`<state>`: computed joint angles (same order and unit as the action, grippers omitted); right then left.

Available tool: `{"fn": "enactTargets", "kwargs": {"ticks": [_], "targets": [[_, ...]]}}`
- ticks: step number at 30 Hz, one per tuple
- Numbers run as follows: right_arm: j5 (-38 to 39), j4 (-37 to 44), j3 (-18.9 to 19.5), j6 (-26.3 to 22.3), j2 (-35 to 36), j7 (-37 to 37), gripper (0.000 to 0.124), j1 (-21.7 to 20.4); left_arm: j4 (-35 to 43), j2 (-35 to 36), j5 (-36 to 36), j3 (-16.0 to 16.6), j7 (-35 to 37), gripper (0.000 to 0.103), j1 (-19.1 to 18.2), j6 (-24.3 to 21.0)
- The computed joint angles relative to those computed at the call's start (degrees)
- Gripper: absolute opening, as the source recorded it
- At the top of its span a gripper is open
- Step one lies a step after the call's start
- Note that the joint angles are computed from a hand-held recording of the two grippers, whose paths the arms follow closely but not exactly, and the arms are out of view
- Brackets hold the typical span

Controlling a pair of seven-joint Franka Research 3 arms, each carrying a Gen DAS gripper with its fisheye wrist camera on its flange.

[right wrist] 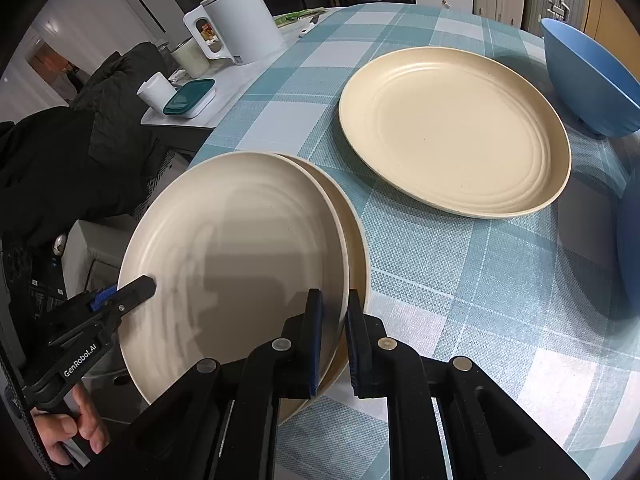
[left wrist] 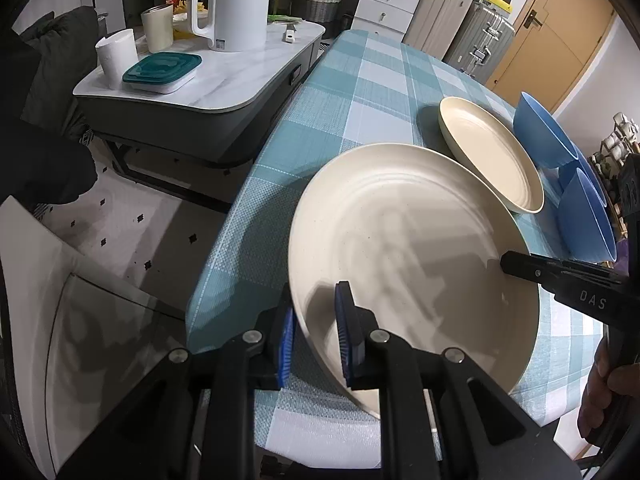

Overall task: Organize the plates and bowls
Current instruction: 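Lower the held cream plate onto the front cream plate with both grippers, then open both grippers and withdraw them from the stacked plates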

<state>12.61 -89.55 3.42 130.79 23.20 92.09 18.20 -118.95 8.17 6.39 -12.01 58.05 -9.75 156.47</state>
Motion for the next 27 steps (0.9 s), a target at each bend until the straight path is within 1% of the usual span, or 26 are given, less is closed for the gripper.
{"fn": "enactTargets", "kwargs": {"ticks": [2,6,12,15,21,24,27], "targets": [[0.01,-0.63,0.00,0.64,-0.30,-0.04,0.011,0.05,0.07,0.17,-0.06,-0.06,-0.33,0.021,-0.09,0.04],[1.25,-1.36,0.20,0.98,-0.69,-0.44,0.011,-0.49,1.11,0.78,4.33,0.57,-2.92,0.025,-1.24,-0.92],[0.86,-2.01,-0.09,2.01,-1.35,-0.43,0.011,-0.41,0.97,0.85,2.29,-0.17,-0.99,0.027,-0.50,-0.66],[0.22,-2.10,-0.23,2.50,-1.56,-0.23,0.011,-0.27,1.23,0.92,4.10,0.23,-1.96,0.029,-1.04,-1.18],[-0.44,-2.82,-0.36,4.01,-2.03,-0.08,0.011,-0.28,2.39,1.72,5.96,0.34,-2.83,0.031,-1.54,-2.48],[-1.76,-3.32,-0.69,4.68,-2.33,0.28,0.011,0.06,2.64,2.09,5.82,0.19,-2.48,0.031,-1.45,-2.75],[-2.00,-3.82,-0.65,5.13,-2.57,0.19,0.011,-0.07,2.88,2.79,4.03,-0.37,-1.46,0.036,-1.17,-3.07]]}}
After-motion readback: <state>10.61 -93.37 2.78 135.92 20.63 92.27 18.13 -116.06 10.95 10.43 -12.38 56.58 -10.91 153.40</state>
